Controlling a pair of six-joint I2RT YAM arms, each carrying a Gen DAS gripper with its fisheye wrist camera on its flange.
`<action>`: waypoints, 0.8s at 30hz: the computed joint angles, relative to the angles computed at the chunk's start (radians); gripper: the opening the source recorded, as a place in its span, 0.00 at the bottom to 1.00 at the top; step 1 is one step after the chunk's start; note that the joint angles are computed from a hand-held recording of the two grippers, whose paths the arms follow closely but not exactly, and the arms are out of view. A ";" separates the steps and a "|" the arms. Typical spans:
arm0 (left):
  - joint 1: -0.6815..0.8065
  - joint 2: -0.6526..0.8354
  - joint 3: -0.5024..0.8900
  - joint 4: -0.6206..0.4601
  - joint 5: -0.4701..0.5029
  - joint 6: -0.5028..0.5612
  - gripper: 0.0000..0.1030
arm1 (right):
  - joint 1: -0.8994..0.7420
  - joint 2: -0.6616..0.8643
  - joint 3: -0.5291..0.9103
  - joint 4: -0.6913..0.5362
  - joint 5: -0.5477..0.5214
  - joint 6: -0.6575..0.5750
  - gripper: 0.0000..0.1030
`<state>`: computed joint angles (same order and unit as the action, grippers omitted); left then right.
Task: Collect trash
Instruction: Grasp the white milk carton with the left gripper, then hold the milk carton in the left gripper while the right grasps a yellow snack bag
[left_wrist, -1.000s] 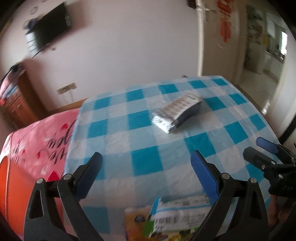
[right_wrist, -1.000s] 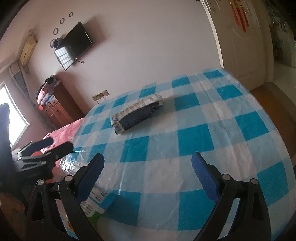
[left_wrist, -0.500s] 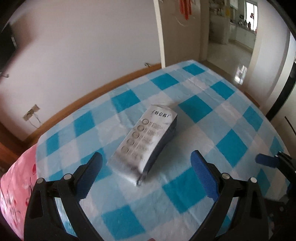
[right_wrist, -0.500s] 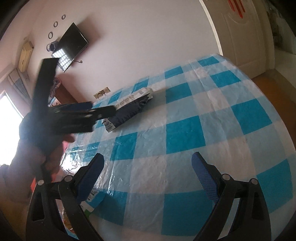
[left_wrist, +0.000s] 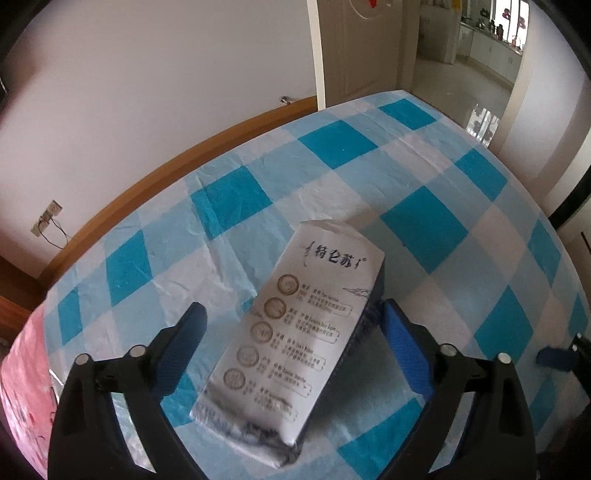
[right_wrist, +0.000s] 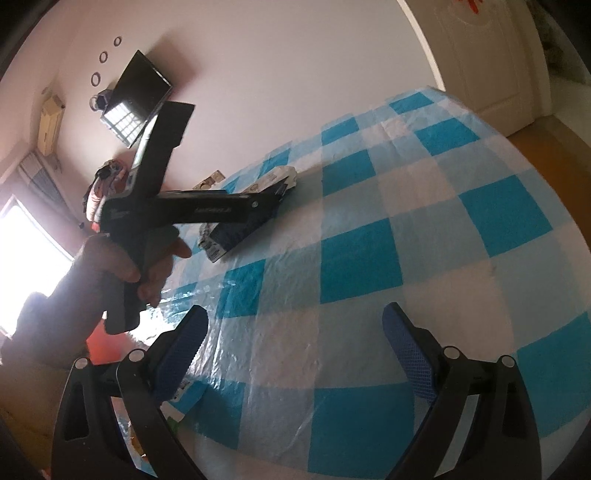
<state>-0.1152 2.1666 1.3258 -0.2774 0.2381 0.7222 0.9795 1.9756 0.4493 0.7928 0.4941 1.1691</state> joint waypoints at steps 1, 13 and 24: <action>-0.001 0.003 0.000 -0.001 0.004 -0.005 0.77 | -0.002 0.002 -0.004 0.018 -0.010 -0.010 0.92; 0.021 -0.052 -0.095 0.075 -0.010 -0.065 0.66 | 0.022 0.048 0.075 0.077 -0.149 -0.186 0.92; 0.203 -0.226 -0.215 0.085 0.105 -0.092 0.65 | 0.053 0.098 0.195 0.013 -0.290 -0.289 0.91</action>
